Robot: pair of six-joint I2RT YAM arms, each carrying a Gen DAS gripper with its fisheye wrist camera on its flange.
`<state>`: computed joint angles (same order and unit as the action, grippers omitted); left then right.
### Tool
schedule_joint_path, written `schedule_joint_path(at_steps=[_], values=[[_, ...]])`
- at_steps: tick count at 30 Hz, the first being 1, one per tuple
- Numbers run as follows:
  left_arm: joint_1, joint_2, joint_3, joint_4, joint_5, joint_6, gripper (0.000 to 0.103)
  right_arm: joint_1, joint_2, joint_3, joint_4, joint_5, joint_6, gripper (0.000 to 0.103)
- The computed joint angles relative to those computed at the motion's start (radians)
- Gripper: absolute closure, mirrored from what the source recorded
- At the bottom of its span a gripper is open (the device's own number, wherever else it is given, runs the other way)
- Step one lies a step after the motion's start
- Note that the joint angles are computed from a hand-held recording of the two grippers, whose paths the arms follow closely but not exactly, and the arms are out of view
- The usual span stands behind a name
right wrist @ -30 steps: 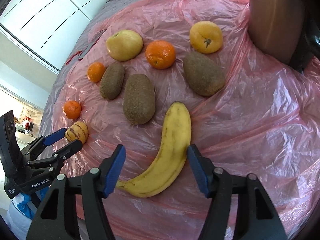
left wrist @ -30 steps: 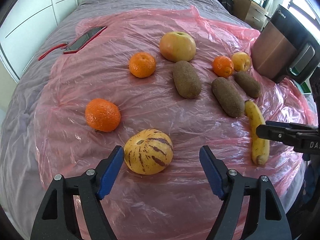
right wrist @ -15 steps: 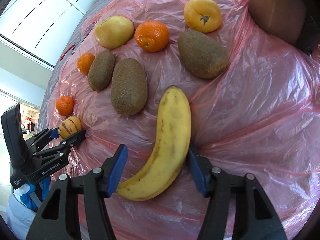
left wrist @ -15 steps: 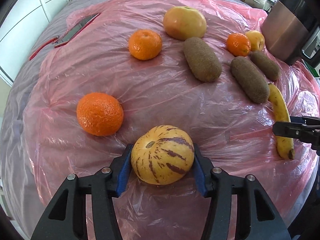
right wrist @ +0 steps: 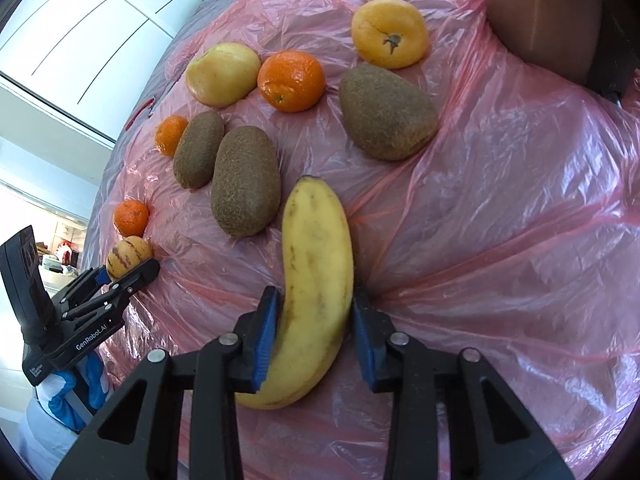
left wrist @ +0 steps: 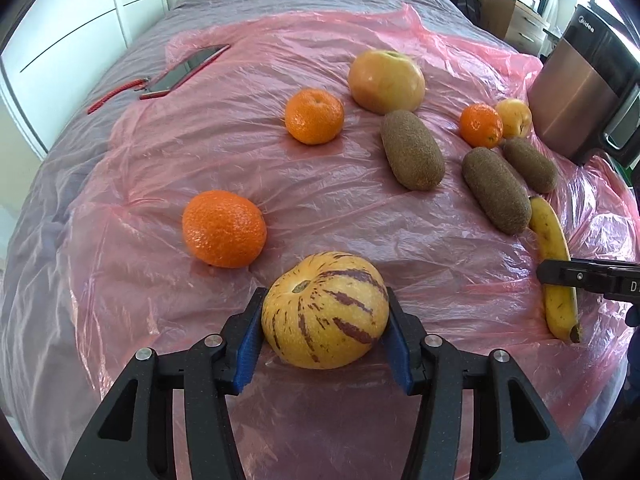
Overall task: Organize fruits
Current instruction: 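Grasp the striped melon with the left tool while the right tool grasps the banana, then carry the melon and banana to the green tray and open both tools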
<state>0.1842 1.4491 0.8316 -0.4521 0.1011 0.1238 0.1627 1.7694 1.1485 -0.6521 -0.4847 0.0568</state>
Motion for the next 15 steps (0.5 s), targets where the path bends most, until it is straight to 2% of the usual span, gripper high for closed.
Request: schedule_joint_path(at_steps=[6,15], values=[[0.026,-0.05,-0.002,-0.003,0.007,-0.037,0.055,0.003,-0.022,0.002,-0.004,-0.009,-0.013,0.098],[0.017,-0.186,-0.007,-0.069,-0.009,-0.079,0.055,0.021,-0.099,-0.006,-0.027,-0.027,-0.023,0.099]])
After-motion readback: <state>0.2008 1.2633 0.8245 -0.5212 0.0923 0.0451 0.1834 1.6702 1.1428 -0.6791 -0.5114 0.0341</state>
